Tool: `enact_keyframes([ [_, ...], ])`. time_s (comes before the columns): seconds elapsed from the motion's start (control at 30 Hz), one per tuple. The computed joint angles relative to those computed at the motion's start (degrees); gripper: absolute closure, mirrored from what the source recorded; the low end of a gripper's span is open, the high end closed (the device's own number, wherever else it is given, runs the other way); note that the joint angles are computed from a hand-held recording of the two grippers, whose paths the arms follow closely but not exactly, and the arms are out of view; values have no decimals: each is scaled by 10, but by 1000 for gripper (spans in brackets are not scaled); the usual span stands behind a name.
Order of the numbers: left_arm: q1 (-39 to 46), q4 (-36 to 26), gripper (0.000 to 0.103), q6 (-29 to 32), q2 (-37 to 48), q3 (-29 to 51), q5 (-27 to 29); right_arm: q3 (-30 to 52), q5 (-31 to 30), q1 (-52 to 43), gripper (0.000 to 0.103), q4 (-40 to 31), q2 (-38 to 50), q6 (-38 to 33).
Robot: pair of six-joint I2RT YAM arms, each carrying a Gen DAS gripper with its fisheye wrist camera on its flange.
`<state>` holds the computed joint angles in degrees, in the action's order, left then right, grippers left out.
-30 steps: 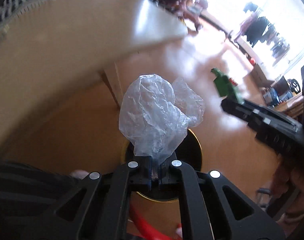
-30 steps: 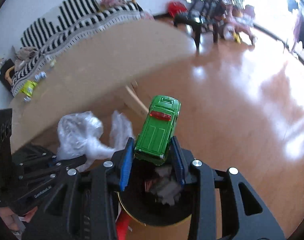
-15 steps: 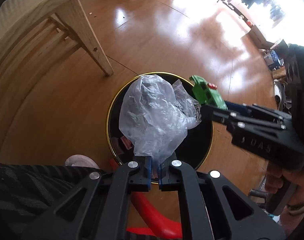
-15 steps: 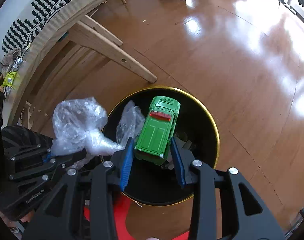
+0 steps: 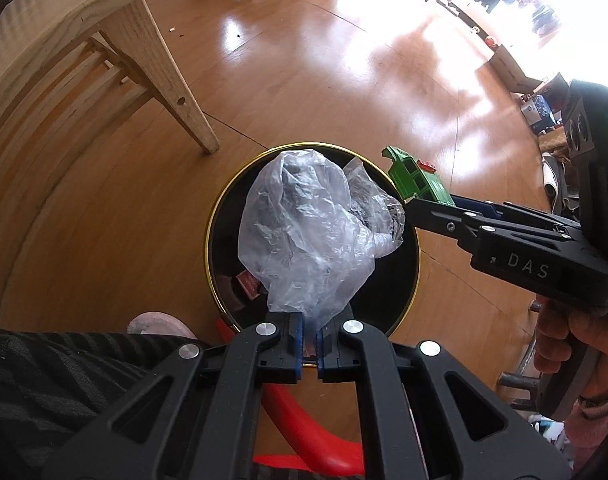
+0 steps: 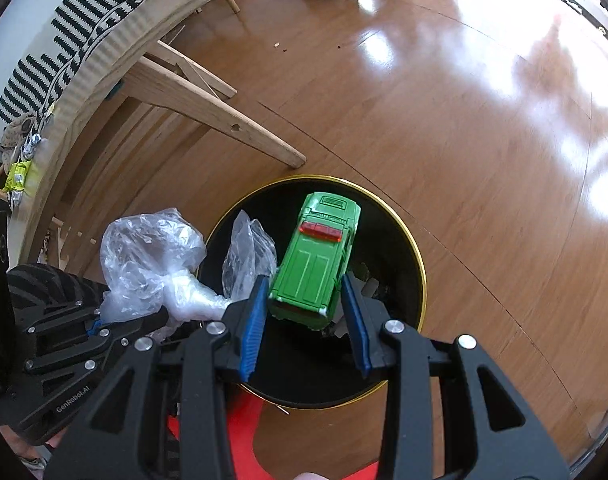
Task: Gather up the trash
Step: 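Carry the plastic bag and toy car over the black bin and open both tools, then return both tools to the table over the remaining trash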
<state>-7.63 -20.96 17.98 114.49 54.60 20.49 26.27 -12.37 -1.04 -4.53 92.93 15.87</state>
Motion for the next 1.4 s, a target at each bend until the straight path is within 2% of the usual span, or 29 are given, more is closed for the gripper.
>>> enact_keyframes([
  [0.13,-10,-11,99,2,9,8,-12,6,-15,-10,65,1,14,-2],
  [0.17,-16,-19,85,0,15,13,-22,9,-26,-17,52,-3,17,-3],
  [0.2,-20,-32,39,-1,26,22,-29,11,-32,-23,39,-5,18,-3],
  [0.23,-20,-42,15,-1,32,27,-26,12,-33,-28,14,-9,15,0],
  [0.27,-16,-47,7,3,33,30,-13,8,-29,-35,9,-8,5,4],
  [0.4,32,-50,6,-2,8,29,69,-4,-10,-60,7,-8,-40,9],
  [0.5,92,-12,6,-27,-74,-4,108,-16,26,-65,7,-1,-85,17],
  [0.57,142,4,6,-22,-138,-14,98,-18,48,-49,7,6,-106,22],
  [0.67,218,21,6,-34,-180,-3,87,2,63,-13,7,20,-90,36],
  [0.83,364,14,6,-47,-166,61,78,70,88,83,7,23,-36,57],
  [1.03,471,3,6,-55,-88,167,42,202,146,206,7,-1,35,70],
  [1.23,488,-80,6,-82,63,371,1,375,173,276,7,-38,114,70],
  [1.4,457,-176,6,-134,226,607,-30,490,163,312,7,-66,180,67],
])
